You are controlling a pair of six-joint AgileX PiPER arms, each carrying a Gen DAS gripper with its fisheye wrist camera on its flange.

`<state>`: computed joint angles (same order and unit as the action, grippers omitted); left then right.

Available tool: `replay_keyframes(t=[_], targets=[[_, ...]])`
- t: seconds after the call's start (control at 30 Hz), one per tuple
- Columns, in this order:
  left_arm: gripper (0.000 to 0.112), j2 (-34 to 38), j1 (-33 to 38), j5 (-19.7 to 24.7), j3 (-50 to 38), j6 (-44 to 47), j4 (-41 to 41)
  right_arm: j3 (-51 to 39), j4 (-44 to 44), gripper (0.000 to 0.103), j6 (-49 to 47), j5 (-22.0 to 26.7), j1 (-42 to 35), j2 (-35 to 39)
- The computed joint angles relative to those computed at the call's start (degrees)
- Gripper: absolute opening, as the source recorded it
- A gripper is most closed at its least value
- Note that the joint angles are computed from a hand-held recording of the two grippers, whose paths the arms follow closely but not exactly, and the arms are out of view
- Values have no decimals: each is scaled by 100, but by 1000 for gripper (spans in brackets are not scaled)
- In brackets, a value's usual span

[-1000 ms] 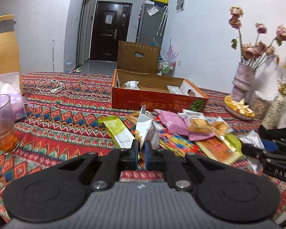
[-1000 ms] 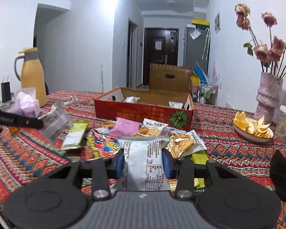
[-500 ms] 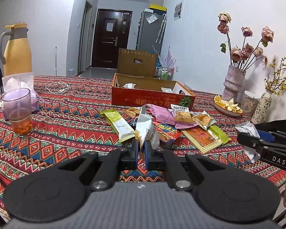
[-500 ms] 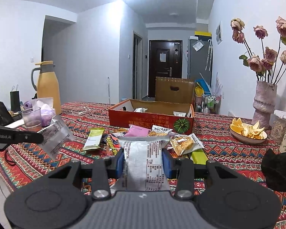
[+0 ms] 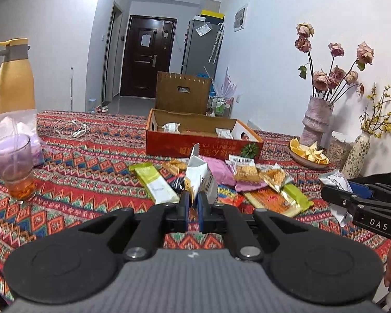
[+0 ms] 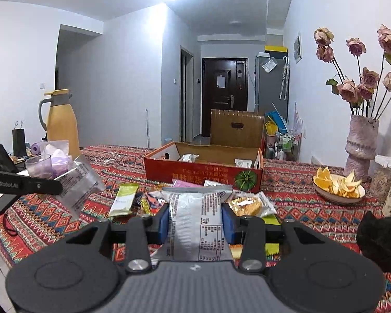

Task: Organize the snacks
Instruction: 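Carry both white packets toward the cardboard box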

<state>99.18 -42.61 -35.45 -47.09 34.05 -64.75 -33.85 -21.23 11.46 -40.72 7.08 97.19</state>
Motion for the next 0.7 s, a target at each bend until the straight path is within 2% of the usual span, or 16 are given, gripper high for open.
replay_keyframes(t=[0.2,0.33,0.43,0.7], targets=[[7,338,465,380,-723,382,126,-808,-245,39,175,405,-106,313],[7,719,798,638,-1424,923,20,-1511,-800,39,668,771,-240,573],[7,1018,1060,946,-2039,1395,-158,-2230,-1313,39,1170,1154,-302,856],[7,1769,1591,1521,-3606,2721,-870,-4051,-2852,40,2812,1752,-404,1729]])
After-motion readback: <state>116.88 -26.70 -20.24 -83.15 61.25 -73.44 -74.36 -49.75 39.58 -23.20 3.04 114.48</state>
